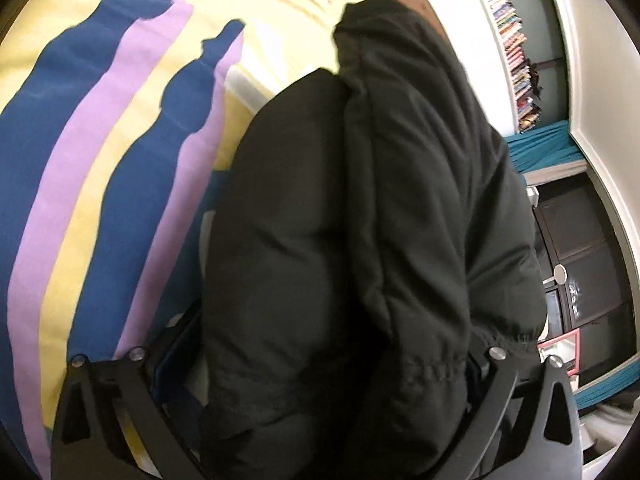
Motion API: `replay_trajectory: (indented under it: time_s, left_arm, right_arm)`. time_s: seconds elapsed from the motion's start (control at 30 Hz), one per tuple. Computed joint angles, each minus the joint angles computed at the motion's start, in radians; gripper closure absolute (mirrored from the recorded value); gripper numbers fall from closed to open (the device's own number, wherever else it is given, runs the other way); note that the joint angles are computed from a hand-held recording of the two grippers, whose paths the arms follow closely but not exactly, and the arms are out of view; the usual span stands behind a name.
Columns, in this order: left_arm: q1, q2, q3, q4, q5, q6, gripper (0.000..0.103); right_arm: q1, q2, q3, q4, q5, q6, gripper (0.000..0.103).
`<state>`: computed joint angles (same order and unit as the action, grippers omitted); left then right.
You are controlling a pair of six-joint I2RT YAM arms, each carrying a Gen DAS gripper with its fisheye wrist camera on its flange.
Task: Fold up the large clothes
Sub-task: 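Lay the rolled bundle down and open both grippers, then pull both open grippers back from the coat bundle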
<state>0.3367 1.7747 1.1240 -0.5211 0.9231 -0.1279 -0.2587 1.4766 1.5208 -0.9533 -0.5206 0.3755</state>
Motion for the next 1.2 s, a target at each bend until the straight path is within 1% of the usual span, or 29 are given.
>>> replay_trajectory:
  time_s: [0.07, 0.1, 0.17, 0.27, 0.4, 0.47, 0.53, 0.6, 0.67, 0.7, 0.73, 0.8, 0.87, 0.97, 1.0, 1.07, 1.2]
  left_arm:
    - [0.018, 0.016, 0.017, -0.037, 0.027, 0.075, 0.000]
    - [-0.001, 0.028, 0.060, -0.045, 0.024, 0.062, 0.000]
    - [0.048, 0.048, 0.107, -0.104, 0.035, 0.137, 0.000]
    - [0.114, 0.053, 0.148, -0.129, 0.037, 0.137, 0.000]
    - [0.182, 0.027, 0.178, -0.217, 0.029, 0.194, 0.000]
    - [0.203, 0.011, 0.196, -0.262, 0.009, 0.211, 0.000]
    - [0.227, -0.045, 0.173, -0.279, -0.028, 0.217, 0.000]
    - [0.253, -0.094, 0.172, -0.326, -0.051, 0.240, 0.000]
    - [0.266, -0.177, 0.148, -0.360, -0.087, 0.242, 0.000]
    - [0.248, -0.222, 0.155, -0.381, -0.105, 0.211, 0.000]
    - [0.246, -0.265, 0.132, -0.389, -0.105, 0.203, 0.000]
    - [0.263, -0.360, 0.109, -0.457, -0.110, 0.217, 0.000]
    - [0.239, -0.465, 0.069, -0.468, -0.166, 0.195, 0.000]
    - [0.207, -0.644, 0.010, -0.514, -0.253, 0.183, 0.000]
    - [0.182, -0.682, -0.008, -0.513, -0.285, 0.169, 0.000]
    - [0.102, -0.796, -0.046, -0.530, -0.392, 0.127, 0.000]
    - [-0.096, -0.965, -0.091, -0.573, -0.565, 0.025, 0.000]
  right_arm:
    - [0.009, -0.007, 0.014, -0.017, 0.015, -0.002, 0.011]
    - [0.010, -0.011, 0.023, -0.027, 0.016, -0.004, 0.011]
    - [0.019, -0.016, 0.046, -0.050, 0.025, -0.009, 0.011]
    - [0.020, -0.028, 0.072, -0.082, 0.032, -0.028, 0.011]
    - [0.011, -0.052, 0.081, -0.104, 0.032, -0.039, 0.011]
    - [0.006, -0.066, 0.081, -0.111, 0.033, -0.043, 0.011]
    - [0.002, -0.078, 0.076, -0.115, 0.040, -0.050, 0.011]
    - [0.001, -0.100, 0.064, -0.117, 0.047, -0.053, 0.011]
    - [0.010, -0.119, 0.057, -0.130, 0.070, -0.059, 0.011]
    - [0.020, -0.131, 0.054, -0.141, 0.087, -0.068, 0.011]
    - [0.028, -0.143, 0.045, -0.145, 0.097, -0.075, 0.011]
    - [0.048, -0.170, 0.030, -0.156, 0.120, -0.071, 0.011]
    - [0.073, -0.214, -0.006, -0.149, 0.136, -0.060, 0.011]
    - [0.166, -0.276, -0.051, -0.162, 0.244, -0.045, 0.010]
    - [0.202, -0.292, -0.062, -0.169, 0.280, -0.040, 0.010]
    - [0.291, -0.324, -0.086, -0.183, 0.371, -0.019, 0.010]
    - [0.459, -0.387, -0.135, -0.191, 0.502, 0.043, 0.009]
